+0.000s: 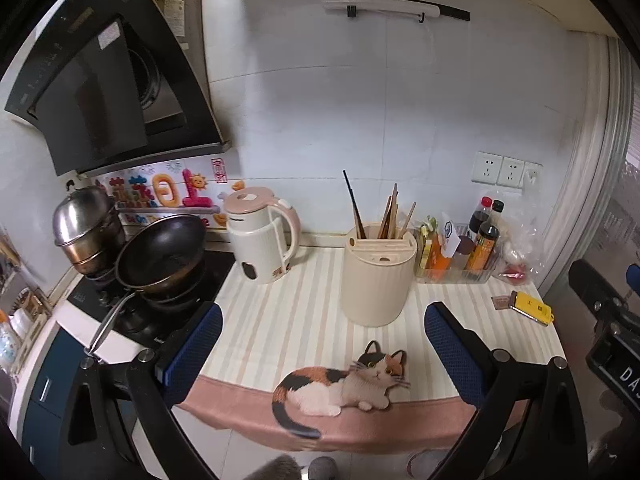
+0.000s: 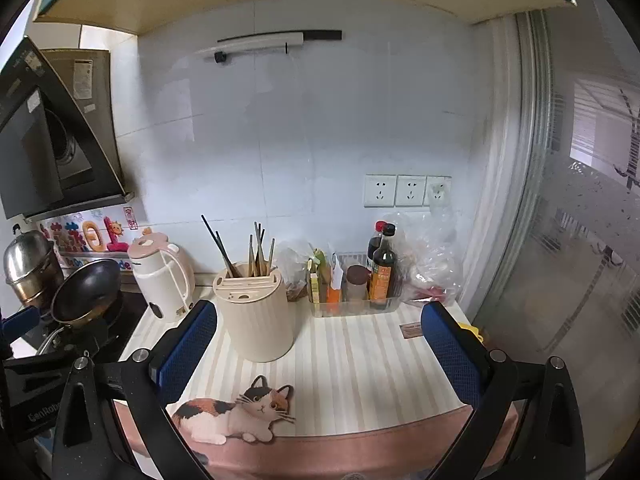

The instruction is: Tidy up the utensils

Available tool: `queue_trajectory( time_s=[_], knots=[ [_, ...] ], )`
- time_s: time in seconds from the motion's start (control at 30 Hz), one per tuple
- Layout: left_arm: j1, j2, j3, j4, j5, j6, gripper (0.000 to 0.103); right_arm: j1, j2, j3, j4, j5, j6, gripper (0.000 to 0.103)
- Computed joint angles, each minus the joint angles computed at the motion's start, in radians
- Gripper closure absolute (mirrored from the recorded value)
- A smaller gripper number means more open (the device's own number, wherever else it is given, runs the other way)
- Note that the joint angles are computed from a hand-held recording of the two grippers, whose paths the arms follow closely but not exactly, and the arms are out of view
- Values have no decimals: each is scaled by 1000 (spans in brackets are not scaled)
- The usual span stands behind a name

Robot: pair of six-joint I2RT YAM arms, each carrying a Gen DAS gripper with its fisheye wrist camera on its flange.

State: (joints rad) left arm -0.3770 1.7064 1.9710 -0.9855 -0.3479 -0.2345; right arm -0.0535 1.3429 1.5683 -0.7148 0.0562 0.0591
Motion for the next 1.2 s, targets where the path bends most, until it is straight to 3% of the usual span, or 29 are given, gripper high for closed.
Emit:
queue_trajectory(
  time_s=[0.37, 0.6, 1.2],
  knots=[
    [16, 54, 169, -209, 41, -50, 0, 24, 42, 144, -186, 20, -7, 0],
    [32, 82, 201, -225, 46, -30, 0, 35, 115, 231, -252, 16, -21, 0],
    [79, 93, 163, -209, 70, 4, 0, 88, 180, 224, -254, 38, 3, 0]
  ],
)
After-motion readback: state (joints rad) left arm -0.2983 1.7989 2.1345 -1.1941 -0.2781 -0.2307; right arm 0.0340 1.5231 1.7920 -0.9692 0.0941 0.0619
